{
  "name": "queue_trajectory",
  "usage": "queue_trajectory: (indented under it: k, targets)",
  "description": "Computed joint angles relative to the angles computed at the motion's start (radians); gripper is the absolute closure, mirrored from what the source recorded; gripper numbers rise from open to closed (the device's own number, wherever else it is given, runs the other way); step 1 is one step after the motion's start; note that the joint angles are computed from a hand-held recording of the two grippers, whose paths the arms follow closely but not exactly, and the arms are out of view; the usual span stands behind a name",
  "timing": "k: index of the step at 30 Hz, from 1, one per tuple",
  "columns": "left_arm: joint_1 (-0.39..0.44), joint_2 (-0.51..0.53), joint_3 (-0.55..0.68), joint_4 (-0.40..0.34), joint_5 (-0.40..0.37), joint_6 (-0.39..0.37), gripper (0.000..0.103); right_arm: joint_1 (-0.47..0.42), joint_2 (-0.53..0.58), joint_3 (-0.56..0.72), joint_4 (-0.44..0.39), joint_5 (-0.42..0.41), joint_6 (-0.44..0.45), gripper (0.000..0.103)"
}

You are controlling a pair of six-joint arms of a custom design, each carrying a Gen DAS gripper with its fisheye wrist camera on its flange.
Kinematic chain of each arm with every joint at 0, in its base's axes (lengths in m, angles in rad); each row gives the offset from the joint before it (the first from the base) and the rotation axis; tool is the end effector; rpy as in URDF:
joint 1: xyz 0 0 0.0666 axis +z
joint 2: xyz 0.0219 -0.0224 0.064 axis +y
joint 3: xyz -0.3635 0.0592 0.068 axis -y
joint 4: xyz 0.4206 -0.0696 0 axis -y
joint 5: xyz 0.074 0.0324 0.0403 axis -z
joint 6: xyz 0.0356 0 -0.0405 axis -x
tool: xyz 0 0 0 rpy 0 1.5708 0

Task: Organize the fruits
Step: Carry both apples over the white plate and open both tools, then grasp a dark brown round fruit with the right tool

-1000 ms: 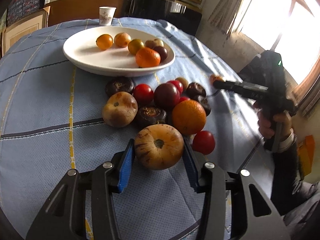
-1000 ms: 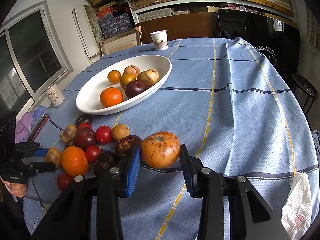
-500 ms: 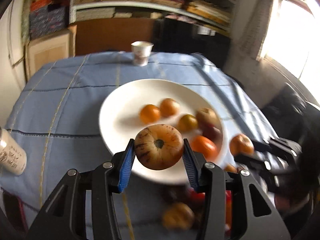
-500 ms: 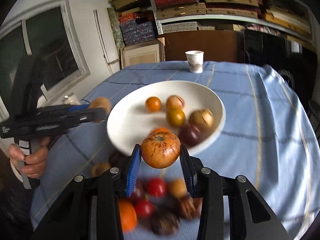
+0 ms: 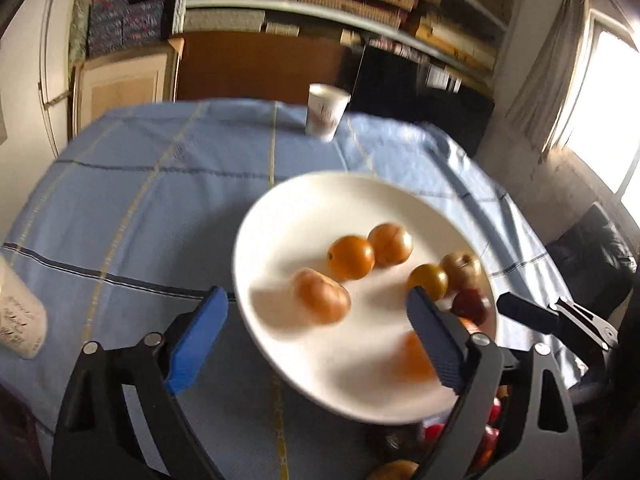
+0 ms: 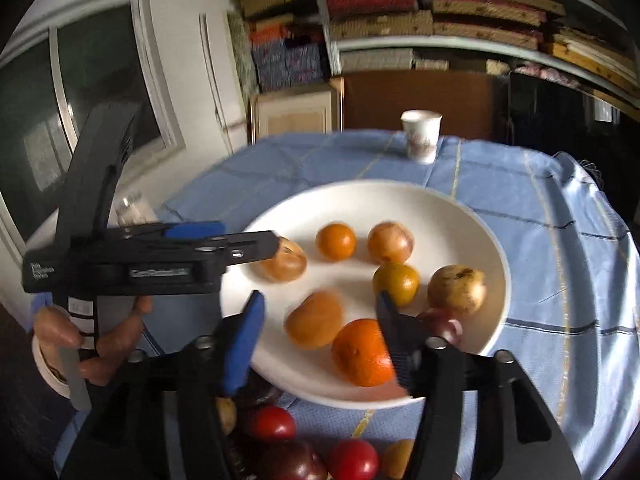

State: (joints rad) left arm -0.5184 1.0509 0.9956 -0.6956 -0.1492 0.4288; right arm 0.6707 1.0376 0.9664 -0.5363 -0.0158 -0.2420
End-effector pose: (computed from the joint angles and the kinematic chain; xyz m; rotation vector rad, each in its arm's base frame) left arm 0.3499 -0.1939 0.3819 0.0288 2.3311 -0.3069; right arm 0.3173 0.2519 0.3856 -0.4831 2.1757 0.5292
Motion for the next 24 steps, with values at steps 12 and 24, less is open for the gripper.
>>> queue_trajectory:
  k: [12,24]
  targets:
    - [-0.035,-0.086,-0.061,-0.076,-0.041,0.126,0.005,-0.134,-0.197,-0.169,-0.059,-0.089,-0.178,0.043]
    - [-0.179,-0.168,-0.119,-0.145,-0.291,0.105,0.005,-0.097,-0.232,-0.209,-0.189,0.018,-0.13,0.053]
